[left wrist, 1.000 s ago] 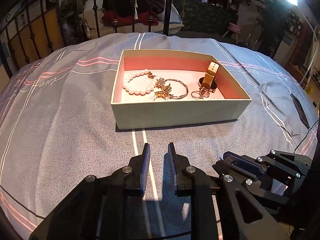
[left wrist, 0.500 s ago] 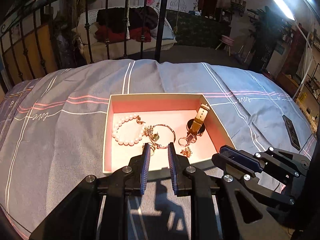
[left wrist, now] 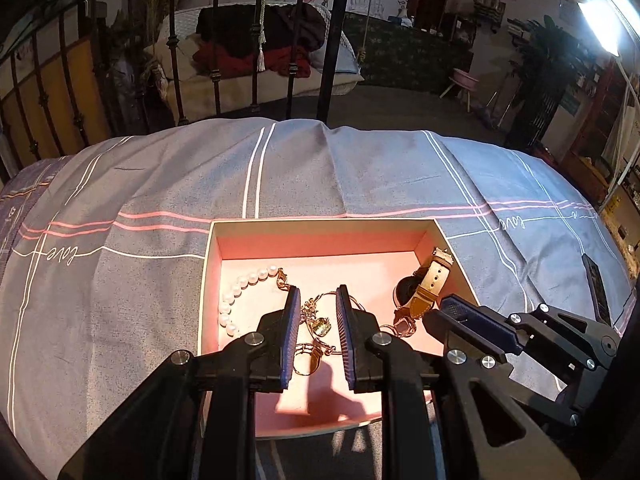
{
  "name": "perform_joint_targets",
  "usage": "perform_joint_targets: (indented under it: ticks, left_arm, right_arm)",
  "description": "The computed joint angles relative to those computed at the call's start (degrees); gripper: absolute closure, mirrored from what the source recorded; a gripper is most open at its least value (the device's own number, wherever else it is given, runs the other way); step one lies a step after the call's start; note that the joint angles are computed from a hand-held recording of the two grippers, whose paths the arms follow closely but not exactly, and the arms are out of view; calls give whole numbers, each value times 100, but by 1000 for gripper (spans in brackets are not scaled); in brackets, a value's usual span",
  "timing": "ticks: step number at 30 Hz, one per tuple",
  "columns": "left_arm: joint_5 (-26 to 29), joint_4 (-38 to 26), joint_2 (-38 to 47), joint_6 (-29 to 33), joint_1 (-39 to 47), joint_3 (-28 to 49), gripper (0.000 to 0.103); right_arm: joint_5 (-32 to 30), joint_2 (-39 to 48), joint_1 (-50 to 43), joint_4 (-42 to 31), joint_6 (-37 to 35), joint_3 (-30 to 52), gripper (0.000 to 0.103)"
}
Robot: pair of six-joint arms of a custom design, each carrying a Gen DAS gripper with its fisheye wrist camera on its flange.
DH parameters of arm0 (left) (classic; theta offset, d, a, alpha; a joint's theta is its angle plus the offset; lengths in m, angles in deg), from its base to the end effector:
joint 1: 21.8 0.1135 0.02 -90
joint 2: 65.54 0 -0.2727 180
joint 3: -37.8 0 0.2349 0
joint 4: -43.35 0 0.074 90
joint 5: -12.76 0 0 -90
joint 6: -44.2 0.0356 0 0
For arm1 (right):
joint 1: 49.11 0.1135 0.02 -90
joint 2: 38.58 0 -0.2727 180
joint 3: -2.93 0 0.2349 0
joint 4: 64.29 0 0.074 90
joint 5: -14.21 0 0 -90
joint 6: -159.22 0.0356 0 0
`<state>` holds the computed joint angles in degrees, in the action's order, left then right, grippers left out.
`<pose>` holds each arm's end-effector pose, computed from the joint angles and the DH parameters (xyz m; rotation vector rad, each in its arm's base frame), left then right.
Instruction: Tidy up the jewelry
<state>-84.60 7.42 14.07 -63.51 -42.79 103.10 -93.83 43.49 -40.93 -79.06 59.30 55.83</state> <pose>0.2522 -0.0919 0.2396 0.0131 2.4431 -0.1444 0.2609 0.0486 0.1943 -0.5177 2.2584 0.3520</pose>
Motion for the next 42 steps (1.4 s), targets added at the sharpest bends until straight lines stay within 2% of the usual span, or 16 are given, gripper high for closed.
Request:
perform_joint_targets:
  ticks: [20, 21, 22, 23, 24, 26, 28, 31, 33, 38, 42]
  left_arm:
    - [-167, -26, 326, -17, -10, 147, 84]
    - [-255, -41, 309, -7, -40, 136, 78]
    - [-327, -82, 296, 7, -68, 145, 61]
    - [-421, -113, 262, 2, -109, 139, 53]
    - [-521, -93, 195, 0, -151, 99, 44]
    - [-690, -108, 75, 20, -225, 53, 38]
    - [-858, -176, -28, -8, -287, 44, 22]
    - [-919, -205, -408, -53, -334, -98, 14]
    - [-1098, -151, -846, -103, -468, -308, 7]
    - [-1922, 78, -2414, -306, -1255, -1079, 6]
    - [-3186, -169, -3437, -616, -2461, -1450, 6]
  right_arm:
    - [212, 138, 99, -60, -7, 96, 89]
    - [254, 94, 109, -61, -11, 71, 79]
    - [332, 19, 118, -18, -15, 3, 70]
    - [400, -54, 127, 52, -6, -63, 48]
    - [460, -133, 135, 139, 11, -137, 33]
    - [526, -204, 141, 138, -15, -176, 32]
    - [641, -237, 161, 71, -53, -182, 26]
    - [832, -526, 162, 156, -113, -442, 5]
    - [734, -876, 65, 171, -184, -696, 6]
    - [380, -2646, -420, 717, 18, -1800, 6]
    - [-64, -4337, -931, 457, 172, -2377, 6]
